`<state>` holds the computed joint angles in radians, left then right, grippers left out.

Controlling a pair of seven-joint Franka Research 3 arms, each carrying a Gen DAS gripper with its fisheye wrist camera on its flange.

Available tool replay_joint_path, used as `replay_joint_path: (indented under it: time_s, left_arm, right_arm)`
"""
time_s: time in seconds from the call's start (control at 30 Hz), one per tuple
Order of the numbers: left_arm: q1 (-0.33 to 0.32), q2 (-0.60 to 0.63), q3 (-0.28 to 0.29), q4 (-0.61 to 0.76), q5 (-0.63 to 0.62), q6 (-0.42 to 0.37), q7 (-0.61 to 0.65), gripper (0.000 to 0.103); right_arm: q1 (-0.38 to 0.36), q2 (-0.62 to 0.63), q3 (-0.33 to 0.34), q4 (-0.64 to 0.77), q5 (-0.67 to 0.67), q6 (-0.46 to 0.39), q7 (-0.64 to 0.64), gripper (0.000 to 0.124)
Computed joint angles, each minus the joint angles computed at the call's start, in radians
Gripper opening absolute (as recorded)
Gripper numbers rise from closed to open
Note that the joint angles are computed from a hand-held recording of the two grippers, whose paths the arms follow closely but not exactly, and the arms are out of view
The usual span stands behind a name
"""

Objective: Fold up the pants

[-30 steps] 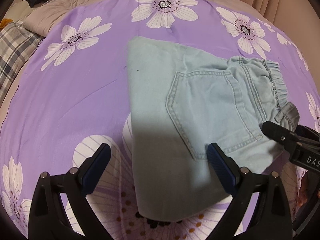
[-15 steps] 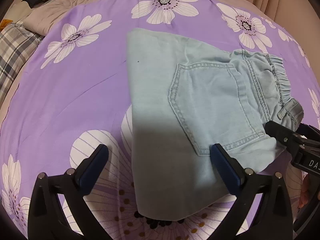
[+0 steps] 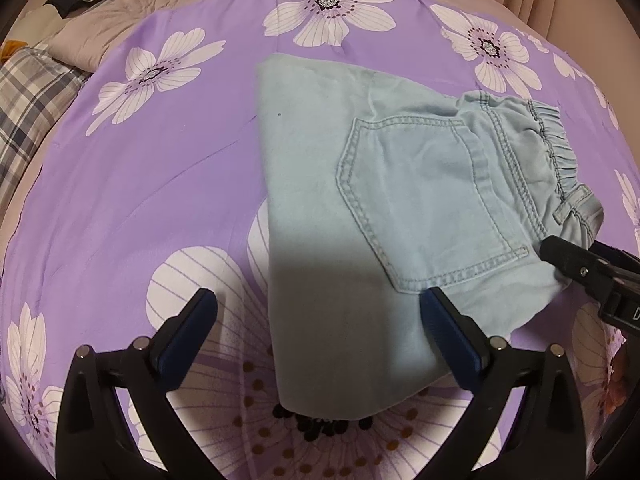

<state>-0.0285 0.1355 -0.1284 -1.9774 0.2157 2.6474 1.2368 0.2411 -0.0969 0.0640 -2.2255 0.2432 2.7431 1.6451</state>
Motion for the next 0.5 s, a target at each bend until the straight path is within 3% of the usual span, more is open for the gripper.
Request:
replay_joint_path:
  time_s: [0.5]
  left_arm:
    - [-0.013, 0.011, 0.005, 0.016, 0.063, -0.016, -0.064, 0.103]
  right_arm:
    - [-0.003, 0.012, 0.006, 0.010, -0.077, -0.006, 0.046, 0.090]
